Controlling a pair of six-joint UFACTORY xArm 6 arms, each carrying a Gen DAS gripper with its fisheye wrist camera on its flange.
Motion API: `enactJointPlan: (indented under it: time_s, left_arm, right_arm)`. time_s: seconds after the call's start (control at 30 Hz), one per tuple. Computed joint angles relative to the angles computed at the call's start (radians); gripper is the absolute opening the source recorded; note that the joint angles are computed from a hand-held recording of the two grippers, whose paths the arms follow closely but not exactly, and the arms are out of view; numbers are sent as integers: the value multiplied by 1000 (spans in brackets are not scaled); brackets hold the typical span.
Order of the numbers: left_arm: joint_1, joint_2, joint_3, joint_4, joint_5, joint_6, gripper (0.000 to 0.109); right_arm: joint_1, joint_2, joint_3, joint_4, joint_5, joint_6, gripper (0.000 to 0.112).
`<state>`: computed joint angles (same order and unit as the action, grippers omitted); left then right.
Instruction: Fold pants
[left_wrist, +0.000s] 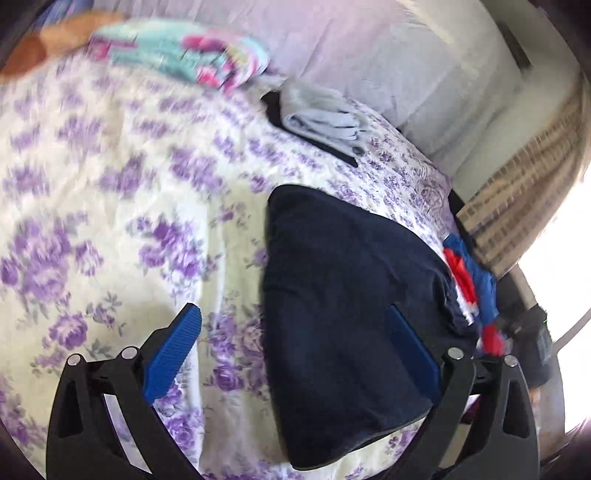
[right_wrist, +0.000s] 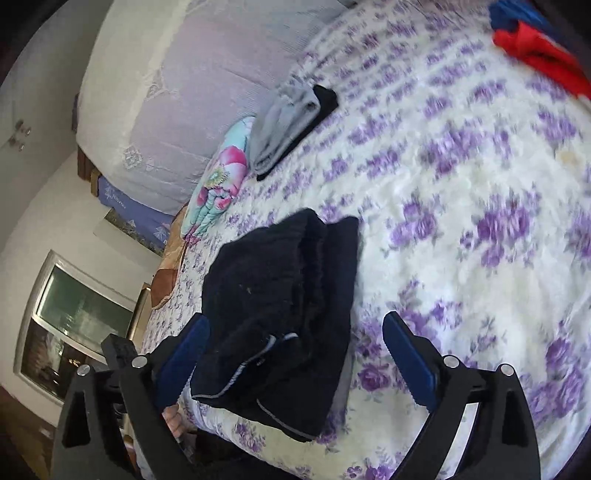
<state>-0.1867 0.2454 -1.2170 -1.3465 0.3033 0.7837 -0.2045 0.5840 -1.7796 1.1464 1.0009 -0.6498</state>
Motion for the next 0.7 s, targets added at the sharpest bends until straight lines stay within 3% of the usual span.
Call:
enactJointPlan:
  time_s: [0.2, 0.4, 0.6, 0.7]
  left_arm:
    - [20, 47, -53, 54, 62, -25, 97]
    - [45, 185, -226, 99, 242, -83, 98]
    - [75, 292, -362, 59, 390, -45, 98]
    - [94, 297, -360, -9, 456, 40, 97]
  right_arm:
    - [-12, 82, -73, 43, 99, 69, 96]
    - [12, 160, -187, 10, 144, 114, 100]
    - [26, 298, -407, -27, 228, 196, 100]
    - [28, 307, -423, -32, 235, 183, 100]
